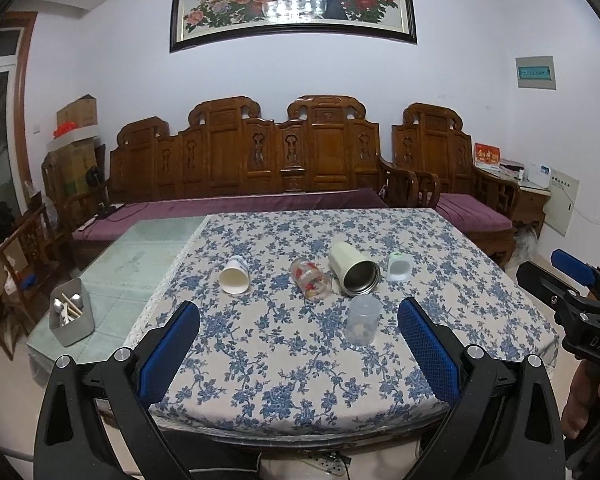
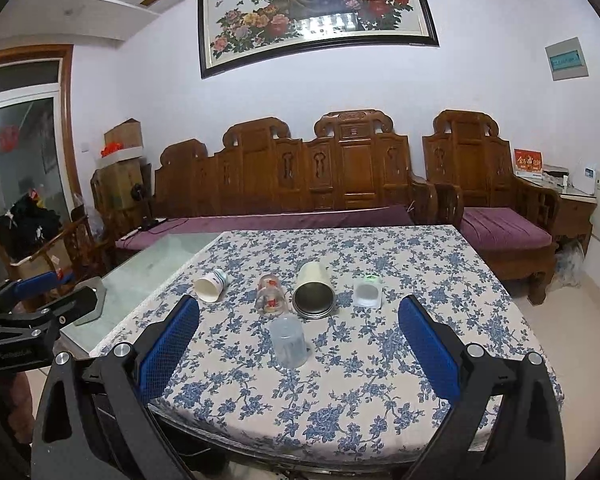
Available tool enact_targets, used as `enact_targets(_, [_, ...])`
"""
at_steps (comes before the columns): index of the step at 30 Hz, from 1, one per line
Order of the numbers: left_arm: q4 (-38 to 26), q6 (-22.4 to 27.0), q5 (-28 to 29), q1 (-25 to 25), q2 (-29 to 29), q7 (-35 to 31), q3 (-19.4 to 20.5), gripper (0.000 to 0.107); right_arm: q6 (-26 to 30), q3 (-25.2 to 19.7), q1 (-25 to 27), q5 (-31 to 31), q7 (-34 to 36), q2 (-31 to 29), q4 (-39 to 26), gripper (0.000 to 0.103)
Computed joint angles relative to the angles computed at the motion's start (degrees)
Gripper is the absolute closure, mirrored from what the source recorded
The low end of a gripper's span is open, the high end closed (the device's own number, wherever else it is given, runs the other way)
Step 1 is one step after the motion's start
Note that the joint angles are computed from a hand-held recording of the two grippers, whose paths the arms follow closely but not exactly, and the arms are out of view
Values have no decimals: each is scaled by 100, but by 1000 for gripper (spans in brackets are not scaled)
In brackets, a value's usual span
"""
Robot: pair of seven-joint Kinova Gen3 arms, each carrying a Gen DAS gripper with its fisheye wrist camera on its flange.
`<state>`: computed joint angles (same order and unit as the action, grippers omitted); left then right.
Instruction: Flip cup upside down
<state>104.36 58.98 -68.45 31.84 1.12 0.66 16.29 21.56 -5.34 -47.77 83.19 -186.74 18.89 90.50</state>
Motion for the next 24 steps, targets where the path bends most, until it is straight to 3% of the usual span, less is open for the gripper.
enact_targets(24, [-6, 19, -40, 44, 20, 52, 1, 12, -2, 30, -38, -75, 49, -3, -19, 3])
